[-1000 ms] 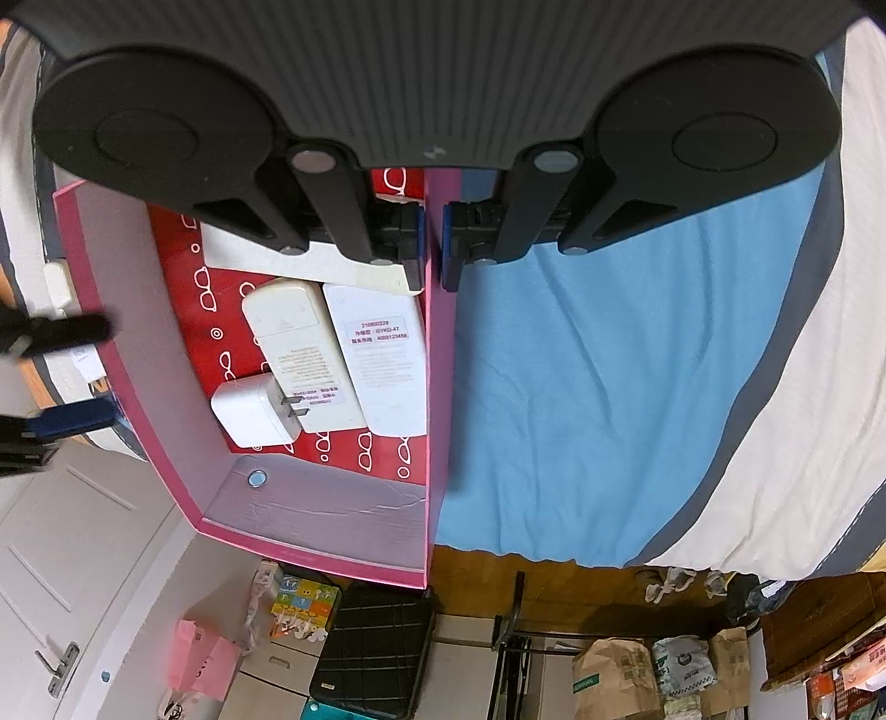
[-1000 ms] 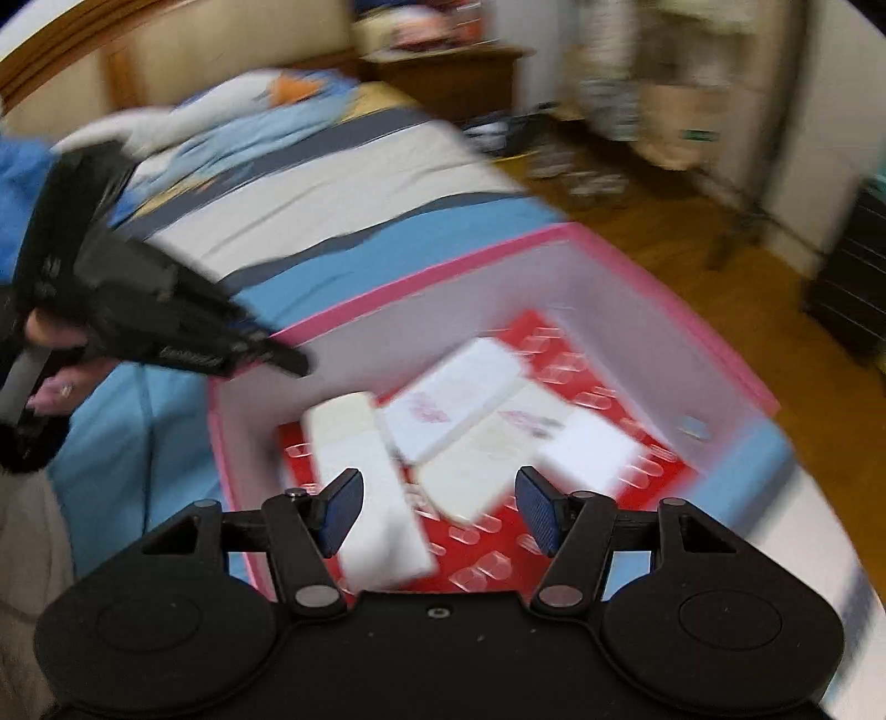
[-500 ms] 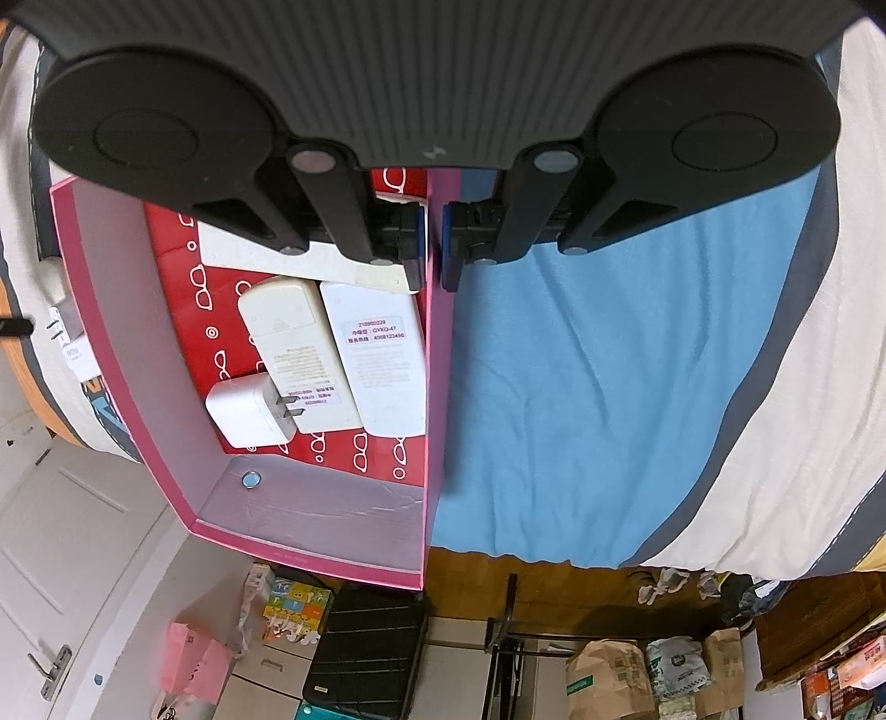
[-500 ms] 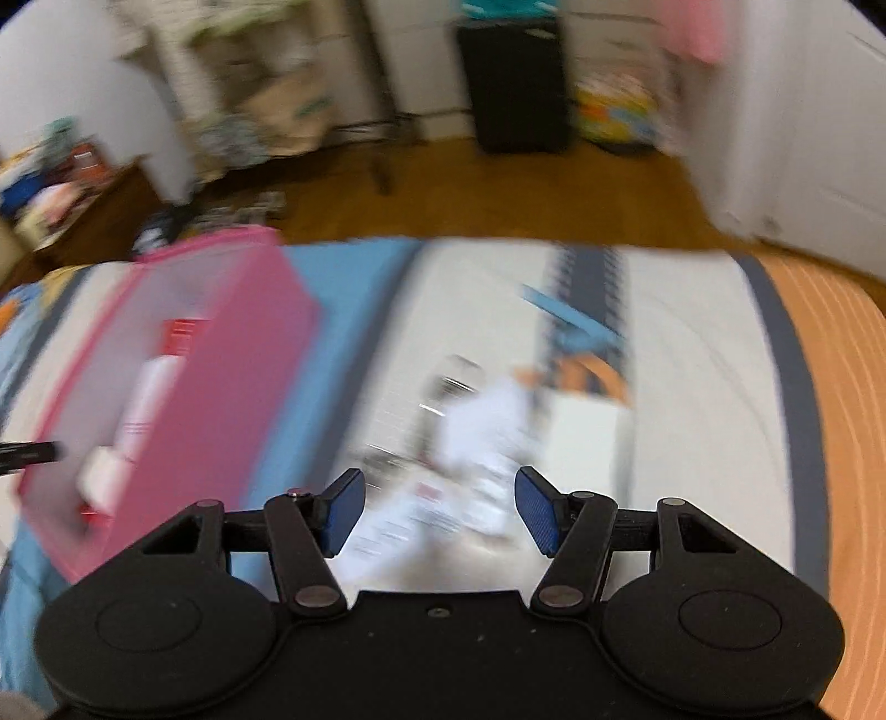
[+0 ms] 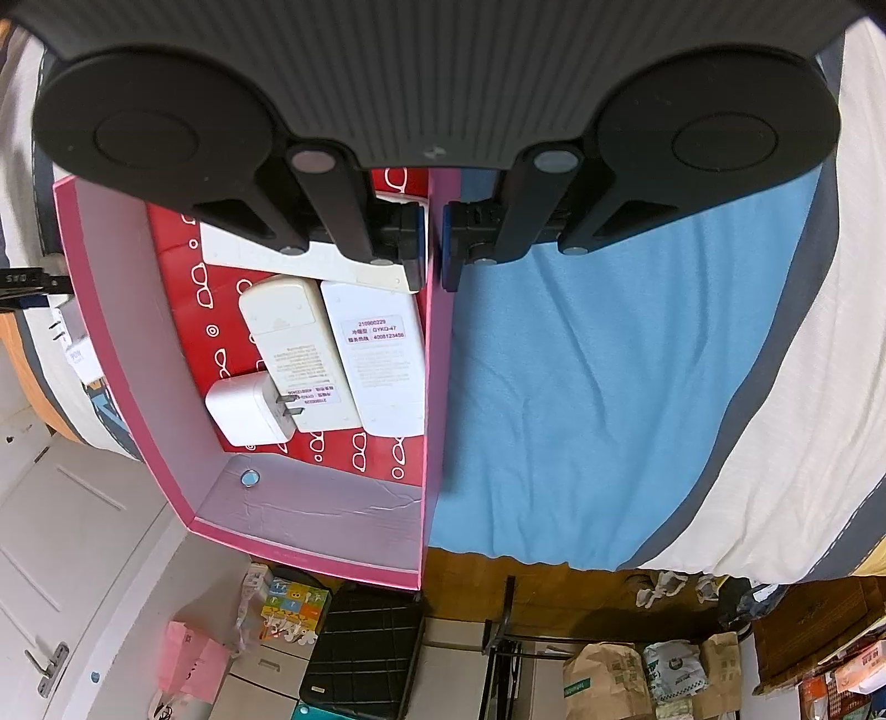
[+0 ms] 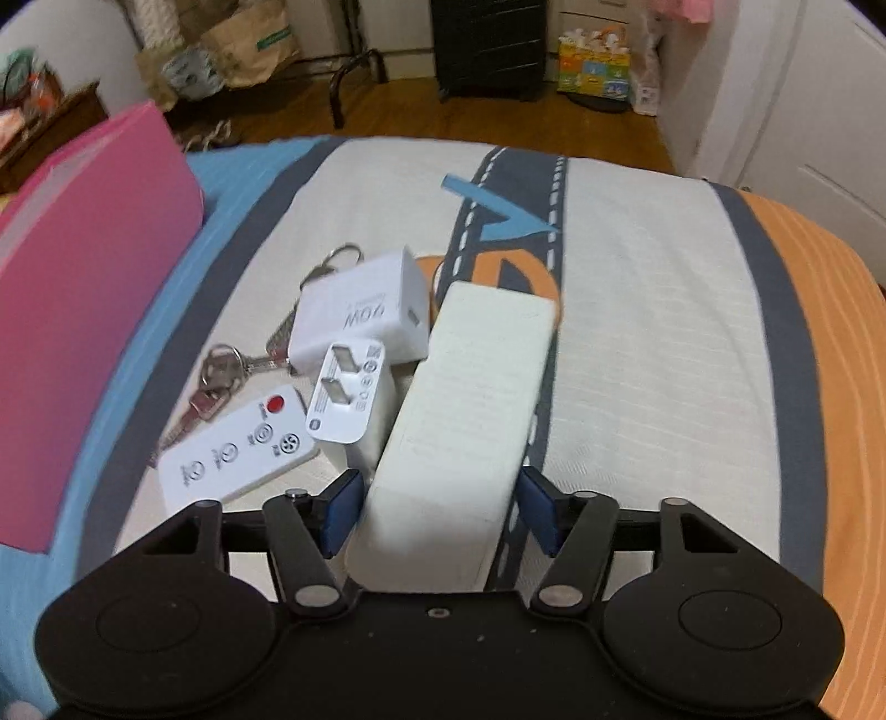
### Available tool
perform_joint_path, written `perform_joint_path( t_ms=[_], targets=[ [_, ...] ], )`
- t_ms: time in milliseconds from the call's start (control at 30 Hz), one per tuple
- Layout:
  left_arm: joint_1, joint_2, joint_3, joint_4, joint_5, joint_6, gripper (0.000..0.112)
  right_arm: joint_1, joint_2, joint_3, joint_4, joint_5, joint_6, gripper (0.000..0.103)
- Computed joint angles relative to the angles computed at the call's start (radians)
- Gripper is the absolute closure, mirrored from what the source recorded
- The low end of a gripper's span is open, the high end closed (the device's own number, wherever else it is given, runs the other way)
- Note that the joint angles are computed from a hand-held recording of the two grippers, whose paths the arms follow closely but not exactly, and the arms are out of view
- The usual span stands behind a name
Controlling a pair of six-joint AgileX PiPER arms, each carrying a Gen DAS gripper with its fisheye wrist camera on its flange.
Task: Organize rigid objects
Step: 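Grasp the white air-conditioner remote with the right gripper, then lift the remote and carry it with the right gripper over the box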
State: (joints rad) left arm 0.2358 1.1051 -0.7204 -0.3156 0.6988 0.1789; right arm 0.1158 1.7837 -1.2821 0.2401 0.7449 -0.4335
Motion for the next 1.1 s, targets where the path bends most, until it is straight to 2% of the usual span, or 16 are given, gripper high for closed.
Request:
perform_joint_path(
  t_ms=[100,167,200,300,367,500,633,700,767,900,1100],
  targets=[
    [0.001,0.001,0.000,0.002,-0.001,0.001,0.107,-0.003,0.007,0.009,0.030,-0.046,-0.037,0.026],
    [0.002,0.001,-0.001,0.001,0.000,0.002,0.107,-0.004,-0.004,0.022,0.031,-0.063,-0.027,0.030],
    [0.002,0.002,-0.001,-0.001,0.000,0.004,0.107,0.004,-0.015,0.036,0.006,-0.082,-0.010,0.035],
    [0.004,0.001,0.000,-0.006,0.001,0.005,0.107,0.005,-0.059,0.080,-0.015,-0.120,0.024,0.039],
    [0.005,0.001,0.001,-0.009,0.001,0.008,0.107,0.002,-0.083,0.091,-0.057,-0.116,0.123,0.042],
    [0.006,0.001,0.001,-0.009,0.001,0.008,0.107,0.055,-0.140,0.140,-0.237,-0.129,0.276,0.043],
    [0.007,0.001,0.001,-0.010,0.002,0.008,0.107,0.181,-0.175,0.181,-0.561,-0.087,0.552,0.043],
    [0.007,0.000,0.002,-0.012,0.001,0.011,0.107,0.227,-0.195,0.210,-0.625,-0.076,0.588,0.043],
    [0.008,0.000,0.002,-0.014,0.001,0.012,0.107,0.248,-0.198,0.212,-0.600,-0.055,0.550,0.043],
    [0.008,0.000,0.001,-0.012,0.002,0.012,0.107,0.284,-0.195,0.205,-0.606,-0.009,0.584,0.042],
    [0.009,0.000,0.002,-0.015,0.002,0.015,0.107,0.212,-0.220,0.173,-0.395,0.008,0.504,0.043]
  ],
)
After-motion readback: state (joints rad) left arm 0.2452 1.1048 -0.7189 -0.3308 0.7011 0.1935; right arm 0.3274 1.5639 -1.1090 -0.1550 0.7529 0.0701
